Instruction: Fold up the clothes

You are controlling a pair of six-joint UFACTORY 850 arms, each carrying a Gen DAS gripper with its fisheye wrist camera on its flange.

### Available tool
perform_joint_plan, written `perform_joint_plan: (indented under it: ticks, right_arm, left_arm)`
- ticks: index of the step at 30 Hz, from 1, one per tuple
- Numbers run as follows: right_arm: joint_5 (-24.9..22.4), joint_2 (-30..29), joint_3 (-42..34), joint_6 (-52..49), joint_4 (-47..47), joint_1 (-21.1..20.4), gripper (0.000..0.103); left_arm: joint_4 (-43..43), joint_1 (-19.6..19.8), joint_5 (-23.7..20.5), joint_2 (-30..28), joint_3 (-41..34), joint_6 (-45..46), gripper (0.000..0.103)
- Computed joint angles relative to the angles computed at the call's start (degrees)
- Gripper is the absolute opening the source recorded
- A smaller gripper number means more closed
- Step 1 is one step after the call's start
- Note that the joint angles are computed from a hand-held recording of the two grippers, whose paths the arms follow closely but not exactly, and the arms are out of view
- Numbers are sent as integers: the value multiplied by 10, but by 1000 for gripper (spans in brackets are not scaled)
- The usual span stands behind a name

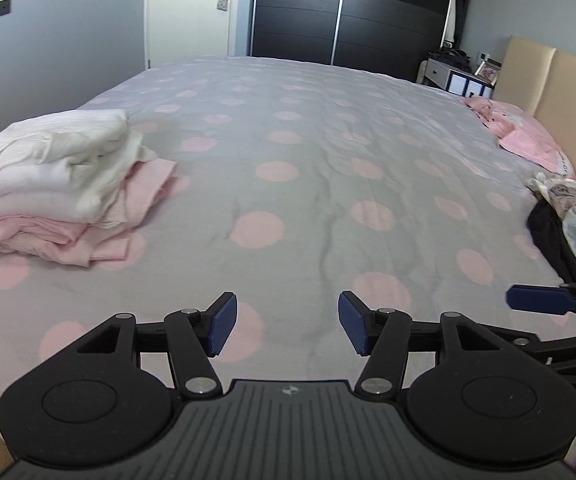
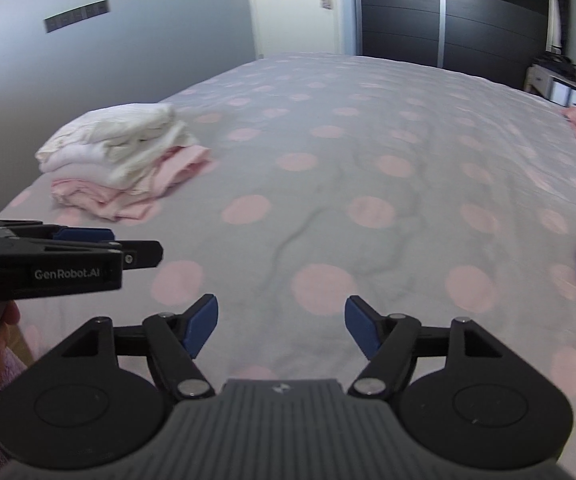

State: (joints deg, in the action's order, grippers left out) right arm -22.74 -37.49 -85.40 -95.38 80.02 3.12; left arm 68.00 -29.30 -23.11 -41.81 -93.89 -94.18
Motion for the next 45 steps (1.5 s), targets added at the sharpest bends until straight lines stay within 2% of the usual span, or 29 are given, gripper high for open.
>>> perform_joint_plan:
  ticks: [4, 7, 12, 13, 15, 17, 23, 29, 33, 40, 45]
  right_arm:
    - [49, 26, 51, -96, 107, -13, 73]
    - [72, 38, 79, -183, 204, -20, 74]
    - [83, 45, 105, -326, 355, -27, 82]
    - [77, 43, 109, -361, 389, -29, 86]
    - [67, 35, 110, -409, 432, -33, 87]
    - [65, 23, 102, -411, 434, -36, 89]
    - [53, -8, 70, -319, 354, -45, 92]
    - [39, -24, 57, -348, 407, -53, 93]
    - [42, -31, 45, -324, 414, -55, 94]
    - [37, -43, 30, -291, 378, -54, 95]
    - [40, -47, 24, -287, 371, -53, 95]
  left_arm:
    - [21, -18, -9, -22, -26, -23, 59]
    - [28, -29, 2, -38, -43, -21, 61]
    - [4, -41, 15, -67, -72, 26, 68]
    - [16, -44, 11, -73, -77, 17, 70]
    - [43, -50, -5, -82, -83, -15, 74]
    - [51, -53, -12, -92, -90, -30, 74]
    - [102, -60, -50, -117, -111, -66, 74]
    - [217, -67, -81, -128, -115, -159, 75]
    - [222, -67, -83, -138, -129, -159, 83]
    - [212, -65, -80, -147, -143, -144, 83]
    - [168, -64, -78, -159, -162, -94, 83]
